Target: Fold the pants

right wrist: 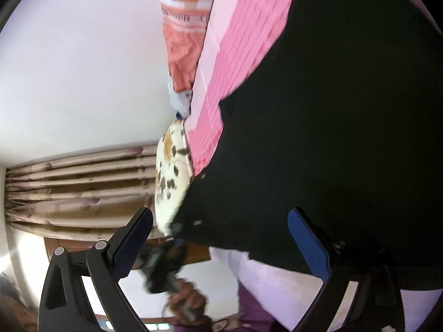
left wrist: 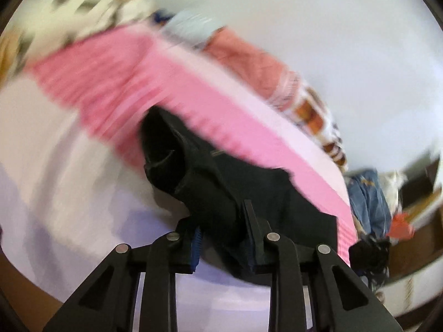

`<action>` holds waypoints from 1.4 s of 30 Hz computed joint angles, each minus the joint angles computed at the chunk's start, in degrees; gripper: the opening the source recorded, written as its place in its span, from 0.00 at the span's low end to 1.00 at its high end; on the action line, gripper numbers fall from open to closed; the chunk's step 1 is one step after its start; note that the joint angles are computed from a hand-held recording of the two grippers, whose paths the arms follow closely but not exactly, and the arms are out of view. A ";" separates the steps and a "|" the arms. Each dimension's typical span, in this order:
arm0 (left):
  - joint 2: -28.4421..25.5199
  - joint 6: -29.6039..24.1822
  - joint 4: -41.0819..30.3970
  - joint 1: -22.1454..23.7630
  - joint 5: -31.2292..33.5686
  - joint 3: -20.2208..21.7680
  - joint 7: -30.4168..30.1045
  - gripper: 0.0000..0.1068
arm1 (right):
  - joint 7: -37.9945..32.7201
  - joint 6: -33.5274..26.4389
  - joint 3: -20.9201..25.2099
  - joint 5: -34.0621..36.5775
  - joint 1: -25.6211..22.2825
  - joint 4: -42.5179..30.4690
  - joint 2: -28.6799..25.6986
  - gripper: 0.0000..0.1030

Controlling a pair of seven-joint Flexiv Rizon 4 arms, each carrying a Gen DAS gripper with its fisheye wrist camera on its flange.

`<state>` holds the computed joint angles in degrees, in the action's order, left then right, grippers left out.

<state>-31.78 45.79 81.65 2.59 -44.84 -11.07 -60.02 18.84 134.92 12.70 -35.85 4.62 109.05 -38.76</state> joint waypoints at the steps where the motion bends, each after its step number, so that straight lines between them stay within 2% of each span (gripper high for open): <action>1: 0.80 0.61 -0.05 -0.47 -0.45 -1.15 2.33 0.25 | -0.89 0.89 -0.43 2.01 0.30 1.46 0.67 0.94; 3: 1.73 0.40 -0.22 -1.27 -1.41 -2.53 5.41 0.25 | -2.70 4.41 -0.88 6.88 0.83 4.36 1.32 0.94; 4: 2.18 -0.44 -0.44 -1.75 -2.24 -3.53 7.40 0.21 | -3.21 6.30 -0.94 8.71 0.88 5.34 1.35 0.94; 5: 2.91 -2.09 -0.39 -2.01 -3.87 -4.93 10.17 0.16 | -3.69 8.48 -0.97 10.45 0.96 6.13 1.22 0.94; 8: 4.05 -4.63 -1.63 -5.82 -5.50 -7.58 19.31 0.16 | -4.63 13.33 -1.58 13.18 0.97 7.73 0.93 0.94; 11: 1.63 -12.88 -5.83 -8.37 -5.29 -9.32 21.27 0.16 | -5.21 16.41 -2.12 15.34 1.49 8.78 0.69 0.95; 12: 2.42 -11.17 -4.97 -9.58 -6.32 -8.31 23.08 0.16 | -5.61 17.32 -2.27 16.18 1.97 8.76 0.57 0.96; 13: 3.68 -6.59 -3.33 -10.78 -6.80 -7.19 24.92 0.16 | -5.86 17.20 -2.63 15.17 2.09 8.68 0.75 0.97; 15: 3.97 -4.11 -3.69 -10.79 -7.51 -5.29 21.94 0.16 | -5.97 15.02 -3.46 10.49 1.66 8.22 1.51 0.97; 18: 3.22 -0.52 -5.55 -9.39 -4.70 -0.56 10.49 0.20 | -5.06 14.32 -3.07 5.99 0.91 5.44 0.27 0.97; 19: 2.89 0.10 -6.05 -8.58 -2.47 1.49 5.15 0.27 | -4.44 14.82 -2.75 5.73 0.82 4.83 -0.35 0.97; 20: 2.60 -0.09 -5.98 -7.09 -1.48 2.84 0.63 0.35 | -3.62 15.70 -2.33 5.50 0.77 4.05 -1.23 0.97; 22: 2.08 -1.97 -4.69 -3.43 -1.26 4.71 -7.82 0.41 | -2.39 16.52 -2.20 4.49 1.00 2.93 -2.41 0.98; 25: 1.21 -7.46 -1.88 1.66 -3.15 4.36 -16.09 0.41 | -1.11 14.68 -2.73 2.78 1.58 2.20 -2.51 0.98; 29: -1.18 -13.75 0.71 5.29 -5.13 2.69 -19.21 0.41 | 0.18 14.09 -2.47 2.98 2.37 0.47 -3.38 0.98; 34: -4.66 -13.81 0.91 6.05 -10.12 0.02 -20.07 0.41 | 1.03 13.17 -2.45 3.43 3.20 -0.10 -3.55 0.98; 37: -6.11 -14.68 -1.25 5.60 -6.90 -0.18 -23.75 0.41 | 1.30 13.09 -2.35 4.07 3.30 -0.01 -3.53 0.98; 39: -4.13 -13.70 2.05 6.00 -11.45 -0.50 -23.47 0.41 | 1.65 13.67 -2.14 4.54 3.27 0.07 -3.61 0.98; 42: -0.11 -9.22 4.91 4.27 -8.58 1.86 -21.99 0.41 | 1.69 13.91 -2.27 5.12 3.49 0.05 -3.66 0.99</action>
